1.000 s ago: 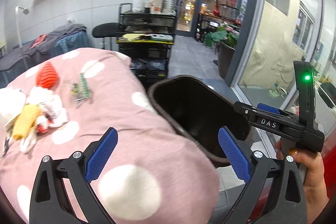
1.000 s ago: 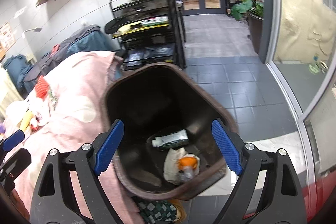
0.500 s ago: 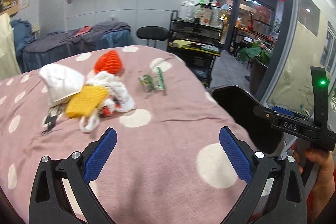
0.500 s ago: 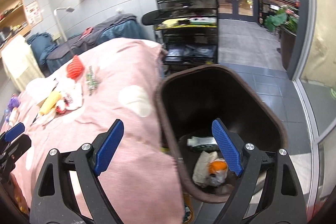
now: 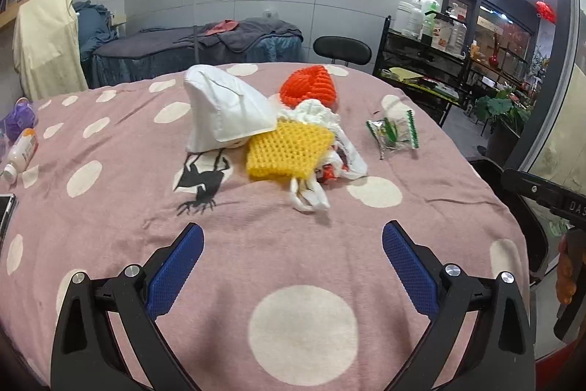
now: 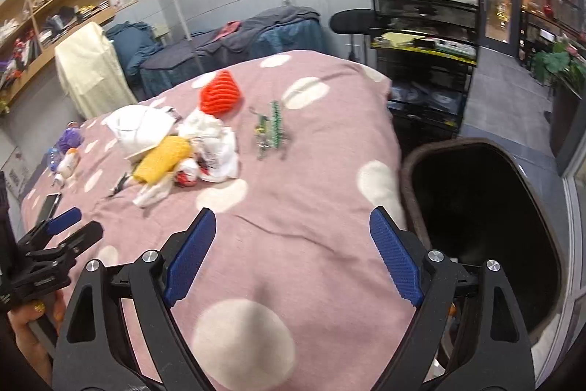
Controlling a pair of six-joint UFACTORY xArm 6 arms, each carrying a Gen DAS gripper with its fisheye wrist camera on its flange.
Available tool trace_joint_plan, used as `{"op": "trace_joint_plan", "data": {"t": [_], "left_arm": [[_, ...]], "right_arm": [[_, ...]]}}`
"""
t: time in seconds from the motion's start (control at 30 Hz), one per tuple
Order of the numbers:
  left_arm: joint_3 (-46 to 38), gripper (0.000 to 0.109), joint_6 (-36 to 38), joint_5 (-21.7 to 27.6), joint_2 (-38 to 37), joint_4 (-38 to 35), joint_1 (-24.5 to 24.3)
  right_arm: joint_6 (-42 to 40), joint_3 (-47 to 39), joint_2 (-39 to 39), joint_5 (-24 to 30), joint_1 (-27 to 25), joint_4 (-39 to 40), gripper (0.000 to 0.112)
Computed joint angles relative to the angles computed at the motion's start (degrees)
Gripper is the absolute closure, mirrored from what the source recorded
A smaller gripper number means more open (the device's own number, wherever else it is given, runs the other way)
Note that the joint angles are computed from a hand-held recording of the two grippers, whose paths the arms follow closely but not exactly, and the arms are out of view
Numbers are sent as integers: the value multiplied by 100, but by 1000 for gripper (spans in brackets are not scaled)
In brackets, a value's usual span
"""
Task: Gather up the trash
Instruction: 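Move both tools back over the table, then grasp the white face mask with the left gripper while the right gripper grasps the green wrapper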
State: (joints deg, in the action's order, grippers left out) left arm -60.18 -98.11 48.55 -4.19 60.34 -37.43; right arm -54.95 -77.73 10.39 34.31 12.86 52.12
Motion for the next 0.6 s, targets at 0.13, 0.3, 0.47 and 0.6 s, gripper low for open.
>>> {"op": "trace_joint_plan", "data": {"t": [0.13, 0.3, 0.47, 0.6], "left_arm": [[176, 13, 27, -279, -209, 55, 420], [134, 14, 320, -755, -176, 110, 1061], [31, 16, 510, -1451, 34, -89, 1795], [-126, 27, 533, -1979, 276, -280, 2190]], "right_arm": [[222, -526, 367, 33, 224, -294, 27], [927, -1598, 1171, 368, 374, -965, 27], [1807, -3093, 2235, 883, 522, -1889, 27], [2497, -4547, 3186, 1396, 618, -2567, 36]]}}
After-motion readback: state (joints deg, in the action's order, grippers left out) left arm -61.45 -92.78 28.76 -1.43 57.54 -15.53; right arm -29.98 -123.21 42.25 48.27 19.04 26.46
